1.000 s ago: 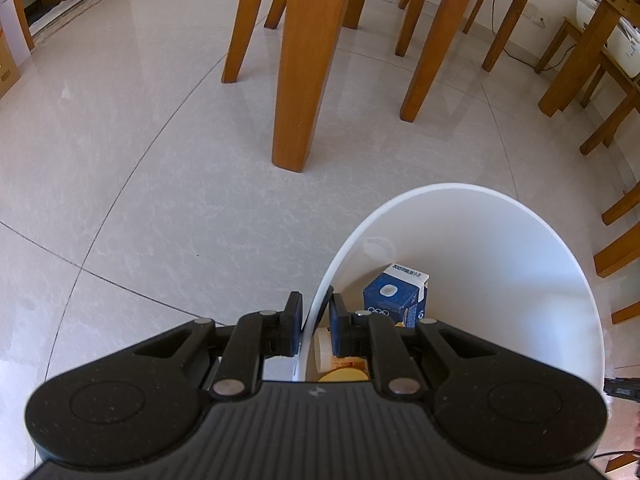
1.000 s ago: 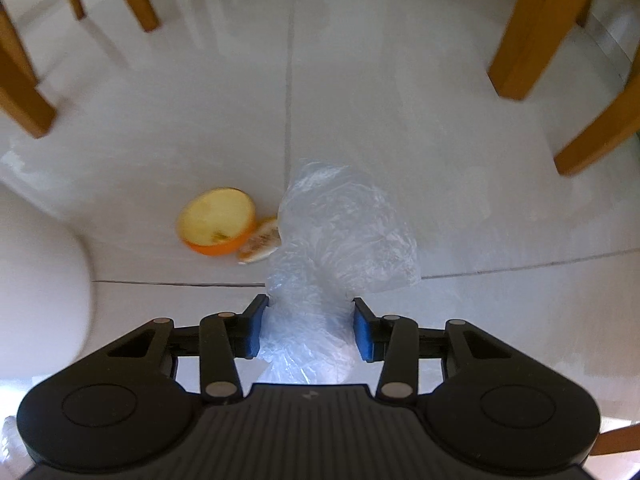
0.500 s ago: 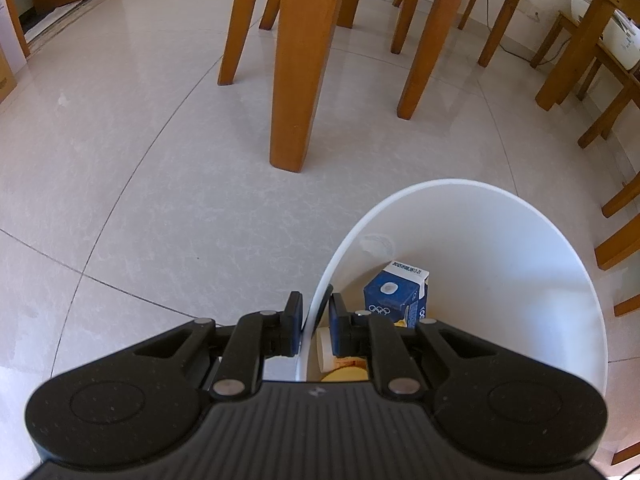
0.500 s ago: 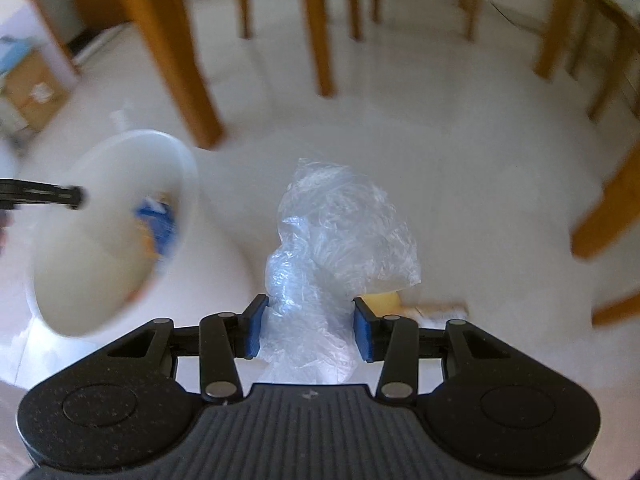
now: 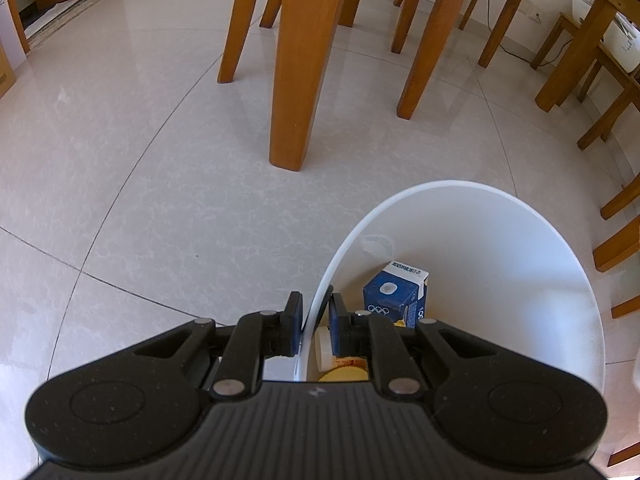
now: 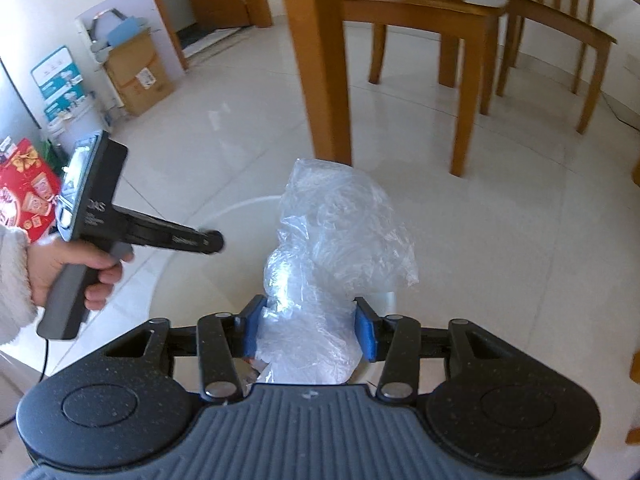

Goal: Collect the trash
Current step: 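Carry the plastic film over the bin and open the right gripper, then move the right gripper to the orange peel half and grasp it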

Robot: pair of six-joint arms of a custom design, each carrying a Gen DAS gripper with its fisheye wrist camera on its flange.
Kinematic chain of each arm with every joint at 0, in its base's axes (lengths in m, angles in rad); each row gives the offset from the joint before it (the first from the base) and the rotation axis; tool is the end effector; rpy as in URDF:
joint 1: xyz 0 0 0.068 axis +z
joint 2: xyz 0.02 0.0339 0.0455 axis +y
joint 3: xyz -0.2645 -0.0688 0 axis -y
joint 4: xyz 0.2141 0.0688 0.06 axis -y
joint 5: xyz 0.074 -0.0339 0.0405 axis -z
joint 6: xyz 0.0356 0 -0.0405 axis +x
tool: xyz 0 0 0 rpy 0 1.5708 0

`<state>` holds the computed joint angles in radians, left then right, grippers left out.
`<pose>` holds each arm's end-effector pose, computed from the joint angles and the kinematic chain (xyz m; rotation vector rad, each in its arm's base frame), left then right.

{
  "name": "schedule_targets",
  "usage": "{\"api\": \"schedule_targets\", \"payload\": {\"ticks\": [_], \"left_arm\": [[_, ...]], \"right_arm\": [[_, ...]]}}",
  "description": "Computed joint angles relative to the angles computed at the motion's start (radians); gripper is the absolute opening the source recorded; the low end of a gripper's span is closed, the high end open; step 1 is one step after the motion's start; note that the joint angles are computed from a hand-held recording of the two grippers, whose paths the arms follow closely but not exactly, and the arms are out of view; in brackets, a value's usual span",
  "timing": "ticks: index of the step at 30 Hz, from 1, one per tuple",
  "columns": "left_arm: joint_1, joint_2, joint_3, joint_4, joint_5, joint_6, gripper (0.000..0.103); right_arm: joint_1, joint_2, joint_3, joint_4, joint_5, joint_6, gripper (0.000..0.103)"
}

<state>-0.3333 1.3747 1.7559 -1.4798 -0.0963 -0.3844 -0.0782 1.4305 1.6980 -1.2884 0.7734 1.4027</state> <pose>0.1851 -0.0604 0.4108 -0.0990 2.6629 -0.1049 0.2230 -0.0424 0.4050 1.6955 1.4751 -0.3297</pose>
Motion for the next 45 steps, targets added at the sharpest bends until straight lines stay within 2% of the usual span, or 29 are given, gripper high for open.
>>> {"api": "schedule_targets", "payload": {"ticks": [1,3,7,14,18,20,27,36,41,45], "left_arm": [[0.0,0.0,0.0,-0.001,0.0,-0.002,0.012],[-0.005,-0.001,0.0,0.0,-0.003,-0.002,0.012],[0.002,-0.004,-0.007,0.005,0.004,0.005,0.012],[0.002,0.0,0.0,0.001,0.005,-0.006,0.012],[0.004,0.004,0.005,-0.001,0.008,-0.01,0.012],[0.003,0.006,0.006,-0.001,0.005,-0.011,0.012],[-0.009,0.008,0.01,-0.006,-0.002,-0.032,0.012],[-0.017,0.012,0.016,-0.009,-0.017,-0.033,0.012],[-0.009,0.004,0.006,-0.005,-0.007,-0.037,0.012],[-0.002,0.009,0.011,-0.008,-0.003,-0.034,0.012]], "right_arm": [[-0.03,-0.002,-0.011,0.033,-0.018,-0.038,0.066],[-0.023,0.032,0.039,0.0,-0.001,-0.038,0.078],[0.018,0.072,0.076,-0.092,0.034,0.065,0.082],[0.059,0.012,-0.115,-0.122,0.045,0.292,0.085],[0.108,-0.003,-0.233,-0.172,0.055,0.481,0.089],[0.123,-0.018,-0.321,-0.151,0.045,0.563,0.09],[0.124,-0.022,-0.656,0.076,-0.04,0.737,0.091],[0.007,0.103,-0.981,0.522,-0.165,0.834,0.091],[-0.086,0.189,-1.094,0.767,-0.196,0.816,0.091],[-0.164,0.247,-1.149,0.896,-0.222,0.796,0.091]]}}
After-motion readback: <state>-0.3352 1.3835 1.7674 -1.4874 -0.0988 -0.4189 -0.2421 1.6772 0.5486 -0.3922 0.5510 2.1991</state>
